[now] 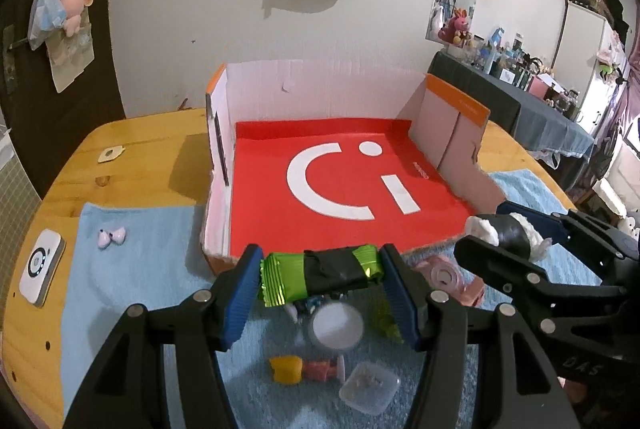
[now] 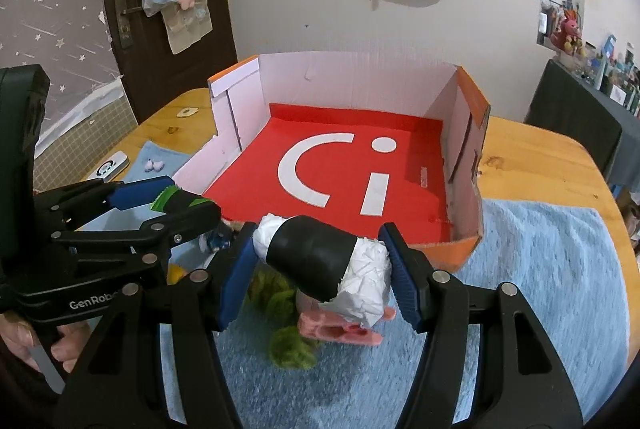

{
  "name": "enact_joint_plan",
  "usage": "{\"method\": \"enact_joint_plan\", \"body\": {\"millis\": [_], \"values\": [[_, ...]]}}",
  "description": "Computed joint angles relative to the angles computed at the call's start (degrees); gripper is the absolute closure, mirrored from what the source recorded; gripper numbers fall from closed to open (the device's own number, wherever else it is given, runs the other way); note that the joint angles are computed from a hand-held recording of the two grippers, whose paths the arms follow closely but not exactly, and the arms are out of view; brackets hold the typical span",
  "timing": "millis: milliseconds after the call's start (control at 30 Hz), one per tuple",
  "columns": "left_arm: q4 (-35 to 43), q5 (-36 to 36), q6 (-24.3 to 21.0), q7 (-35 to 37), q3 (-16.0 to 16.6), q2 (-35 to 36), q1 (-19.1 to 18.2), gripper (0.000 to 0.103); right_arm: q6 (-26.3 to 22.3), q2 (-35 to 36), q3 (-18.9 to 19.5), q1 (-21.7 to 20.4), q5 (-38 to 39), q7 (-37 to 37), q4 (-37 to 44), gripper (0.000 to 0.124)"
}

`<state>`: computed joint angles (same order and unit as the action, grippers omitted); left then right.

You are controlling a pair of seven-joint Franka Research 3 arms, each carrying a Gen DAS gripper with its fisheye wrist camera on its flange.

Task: Organize objects
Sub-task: 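Lower the green bar into the box and open the left tool while the right tool carries the roll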

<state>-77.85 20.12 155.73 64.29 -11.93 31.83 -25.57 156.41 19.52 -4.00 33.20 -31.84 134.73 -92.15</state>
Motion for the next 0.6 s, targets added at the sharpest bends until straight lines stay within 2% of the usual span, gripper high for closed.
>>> {"method": "enact_joint_plan", "body": {"millis": [333,600], "values": [[5.96,-1.61,-2.40,1.96,-0.21,3.18,-0.07,0.041,-1.94,3.03,0.55,-1.14,5.12,-5.12,5.22,0.064],[16.00,-3.22,-7.19,4.07,0.16,8.80,-1.19,0.041,-3.25,5.68,0.63,-2.07,10.25,-9.27,9.26,0.064]]}}
